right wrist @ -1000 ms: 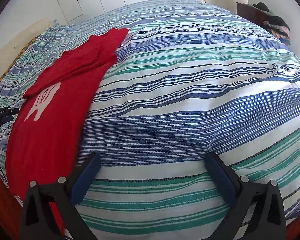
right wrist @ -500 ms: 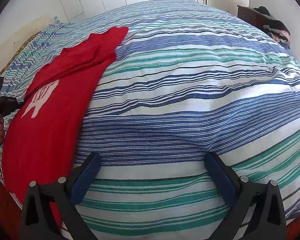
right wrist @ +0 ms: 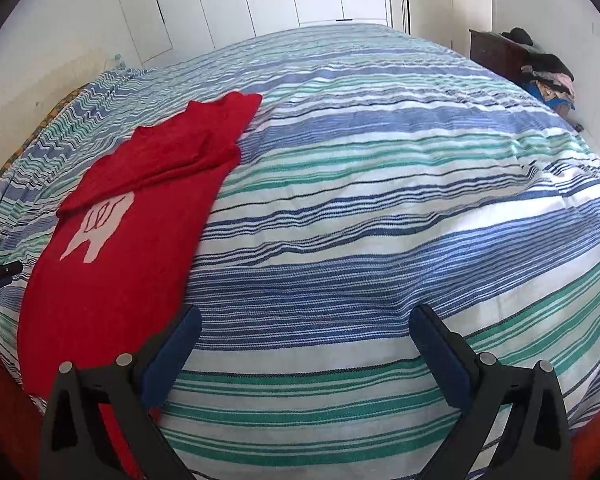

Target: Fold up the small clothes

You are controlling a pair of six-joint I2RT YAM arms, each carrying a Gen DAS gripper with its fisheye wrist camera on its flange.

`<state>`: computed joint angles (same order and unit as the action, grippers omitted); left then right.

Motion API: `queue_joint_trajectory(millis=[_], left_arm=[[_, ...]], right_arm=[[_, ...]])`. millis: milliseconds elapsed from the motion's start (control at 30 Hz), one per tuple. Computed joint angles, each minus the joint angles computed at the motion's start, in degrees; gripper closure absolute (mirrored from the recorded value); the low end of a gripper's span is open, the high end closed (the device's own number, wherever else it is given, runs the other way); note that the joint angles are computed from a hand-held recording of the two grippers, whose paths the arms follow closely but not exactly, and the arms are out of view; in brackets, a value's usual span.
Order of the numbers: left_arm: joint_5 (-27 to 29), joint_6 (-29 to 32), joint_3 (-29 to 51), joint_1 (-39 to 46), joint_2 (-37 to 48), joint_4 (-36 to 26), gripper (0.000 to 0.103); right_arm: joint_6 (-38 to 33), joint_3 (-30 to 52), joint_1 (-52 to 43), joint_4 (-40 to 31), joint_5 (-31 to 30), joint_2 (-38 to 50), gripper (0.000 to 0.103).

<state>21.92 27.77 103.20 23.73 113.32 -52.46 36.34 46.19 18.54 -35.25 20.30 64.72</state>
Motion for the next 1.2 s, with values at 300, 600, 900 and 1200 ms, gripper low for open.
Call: queue_joint_trajectory(millis=[300,600,900,1200], left_arm=[[4.4,8.4,-24.2,-0.3,-14.7,5.0,0.023],[1.4,14.2,-27.9,-0.6,-14.8,5.3,0.022],[0.2,14.4,-29.3,-1.5,-14.9,6.6,0.016],[-0.5,14.2,-30.2,-1.9,-15.2,7.6,0.014]], right_arm=[[-7.0,5.5,19.7,8.5,2.7,-1.0,0.001],[-1.7,5.8,17.9,6.7,-12.0,12.7,0.003],[-0.6,3.5,16.7,6.6,-13.0,11.3,0.005],[-0.8,3.8,16.7,5.8,-13.1,10.9,0.005]])
